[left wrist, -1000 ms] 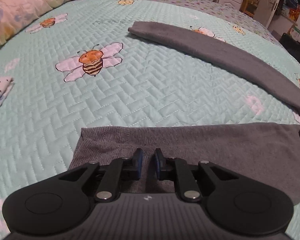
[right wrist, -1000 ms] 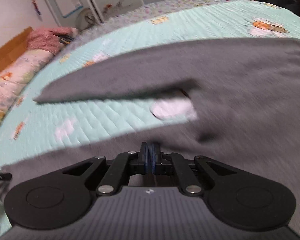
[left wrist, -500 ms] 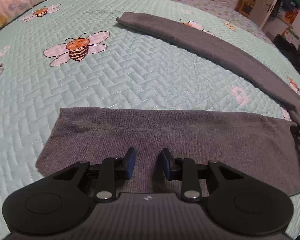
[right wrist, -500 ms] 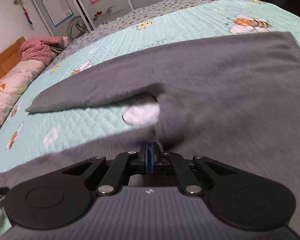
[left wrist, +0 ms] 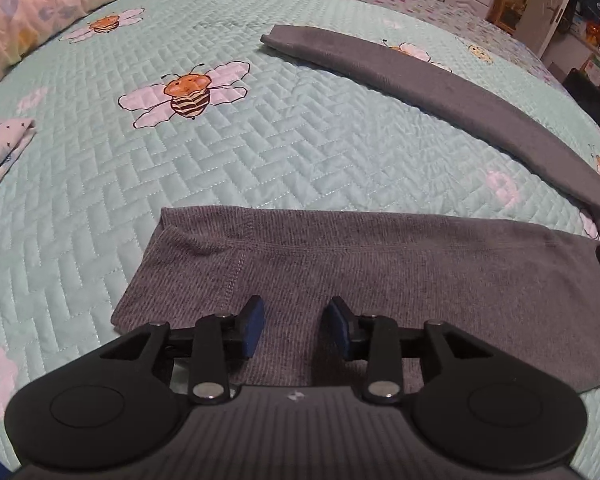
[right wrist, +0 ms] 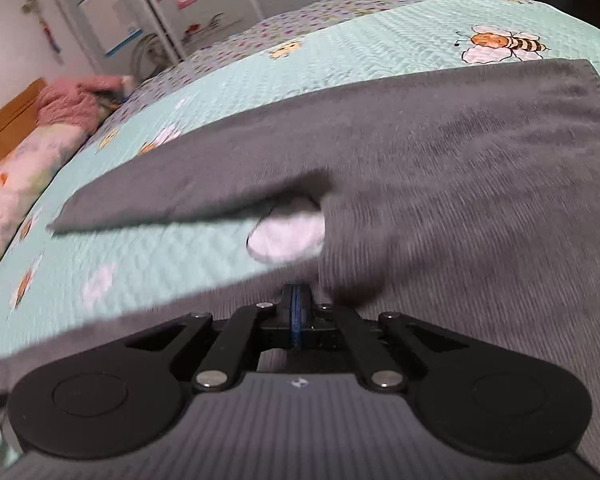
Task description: Fold clothes
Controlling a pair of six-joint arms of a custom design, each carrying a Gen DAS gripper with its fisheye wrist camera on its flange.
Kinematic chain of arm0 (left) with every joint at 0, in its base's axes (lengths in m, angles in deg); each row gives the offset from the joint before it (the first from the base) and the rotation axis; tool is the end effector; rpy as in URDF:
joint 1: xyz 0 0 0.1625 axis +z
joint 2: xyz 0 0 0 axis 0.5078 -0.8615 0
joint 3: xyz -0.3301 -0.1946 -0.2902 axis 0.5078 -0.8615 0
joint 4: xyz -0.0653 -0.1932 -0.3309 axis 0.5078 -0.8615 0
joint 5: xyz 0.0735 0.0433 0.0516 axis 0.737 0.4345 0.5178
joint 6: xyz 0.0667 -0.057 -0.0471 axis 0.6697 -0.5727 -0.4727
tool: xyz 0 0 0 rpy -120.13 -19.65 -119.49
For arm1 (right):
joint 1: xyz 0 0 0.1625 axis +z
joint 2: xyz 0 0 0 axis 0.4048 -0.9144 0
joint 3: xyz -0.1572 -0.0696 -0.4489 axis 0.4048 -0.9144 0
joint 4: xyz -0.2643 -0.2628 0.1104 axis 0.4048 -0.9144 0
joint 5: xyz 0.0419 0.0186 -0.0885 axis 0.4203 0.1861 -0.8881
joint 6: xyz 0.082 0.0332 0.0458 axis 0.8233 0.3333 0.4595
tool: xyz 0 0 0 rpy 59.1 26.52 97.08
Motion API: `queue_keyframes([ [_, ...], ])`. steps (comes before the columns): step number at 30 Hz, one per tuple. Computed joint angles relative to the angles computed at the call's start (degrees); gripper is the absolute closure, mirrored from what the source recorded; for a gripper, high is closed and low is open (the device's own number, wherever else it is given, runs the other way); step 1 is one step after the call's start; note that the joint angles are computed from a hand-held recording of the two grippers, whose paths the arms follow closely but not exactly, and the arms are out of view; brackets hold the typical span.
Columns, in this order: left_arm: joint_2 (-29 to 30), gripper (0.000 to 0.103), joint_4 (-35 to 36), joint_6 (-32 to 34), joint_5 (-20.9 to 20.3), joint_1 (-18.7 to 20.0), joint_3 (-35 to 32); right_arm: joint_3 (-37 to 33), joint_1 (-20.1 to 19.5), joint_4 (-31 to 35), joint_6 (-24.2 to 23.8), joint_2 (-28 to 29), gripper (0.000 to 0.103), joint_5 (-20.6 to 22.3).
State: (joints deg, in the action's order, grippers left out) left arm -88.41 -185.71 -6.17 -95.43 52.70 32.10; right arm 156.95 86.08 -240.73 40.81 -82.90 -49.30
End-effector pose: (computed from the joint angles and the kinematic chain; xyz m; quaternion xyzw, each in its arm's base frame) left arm 0.0854 -0.8080 0.4581 0.1973 0.9164 -0.2166 0.2728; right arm 0.3238 -0.7169 0.0051 -0.0942 -0.8430 0.4631 0.2570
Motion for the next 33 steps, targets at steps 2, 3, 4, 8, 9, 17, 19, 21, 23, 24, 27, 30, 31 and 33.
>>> queue_keyframes([
  [2, -1.05, 0.064, 0.57, -2.14, -1.81, 0.40, 0.26, -0.11, 0.31, 1.67, 0.43, -0.46, 0.103, -0.31],
  [3, -2.13, 0.064, 0.12, -3.07, -3.03, 0.64, 1.33, 1.16, 0.55, 0.88, 0.23, -1.03, 0.098, 0.20],
  [4, -3.21, 0.064, -0.33, -3.99, -4.26, 0.88, 2.40, 3.07, 0.84, -0.39, 0.30, -1.77, 0.096, 0.85],
  [8, -7.93, 0.064, -2.24, -5.30, -8.68, 1.48, 8.40, 14.85, 2.47, -9.61, 3.23, -5.28, 0.096, 4.89],
  [9, -8.81, 0.064, -1.98, -5.41, -9.63, 1.62, 9.58, 16.36, 3.10, -10.22, 3.36, -5.49, 0.096, 5.21],
  [17, -6.98, 0.064, -5.86, -3.72, -9.48, 0.61, 11.51, 13.45, 6.00, -2.34, -0.24, -2.49, 0.096, 9.21],
  [19, -5.45, 0.064, -5.44, -3.01, -7.85, 0.34, 9.95, 10.07, 6.03, 1.23, -1.21, -1.22, 0.096, 9.57],
  [21, -3.87, 0.064, -3.79, -2.48, -7.20, 0.60, 7.91, 7.04, 5.97, 5.03, -2.02, -0.18, 0.096, 9.65],
  [23, -2.78, 0.064, -4.72, -0.36, -6.81, 0.59, 6.97, 2.91, 5.86, 9.22, -3.07, 1.32, 0.096, 8.91],
  [24, -2.23, 0.064, -5.20, 0.72, -6.63, 0.58, 6.50, 0.86, 5.79, 10.75, -4.38, 2.15, 0.097, 8.57],
  [27, -0.42, 0.064, -6.29, 1.35, -5.61, 0.37, 4.47, -6.45, 5.37, 15.67, -6.89, 4.88, 0.097, 7.68],
  [30, 1.52, 0.064, -6.67, 0.72, -5.20, 0.34, 1.90, -14.44, 4.74, 20.85, -8.56, 7.77, 0.098, 7.70],
  [31, 2.01, 0.064, -6.46, 0.27, -4.99, 0.30, 1.09, -16.39, 4.51, 22.03, -8.63, 8.47, 0.100, 7.87],
  [33, 2.52, 0.064, -5.02, -1.84, -4.76, 0.16, -0.48, -17.99, 4.23, 23.41, -8.48, 8.86, 0.101, 8.45],
])
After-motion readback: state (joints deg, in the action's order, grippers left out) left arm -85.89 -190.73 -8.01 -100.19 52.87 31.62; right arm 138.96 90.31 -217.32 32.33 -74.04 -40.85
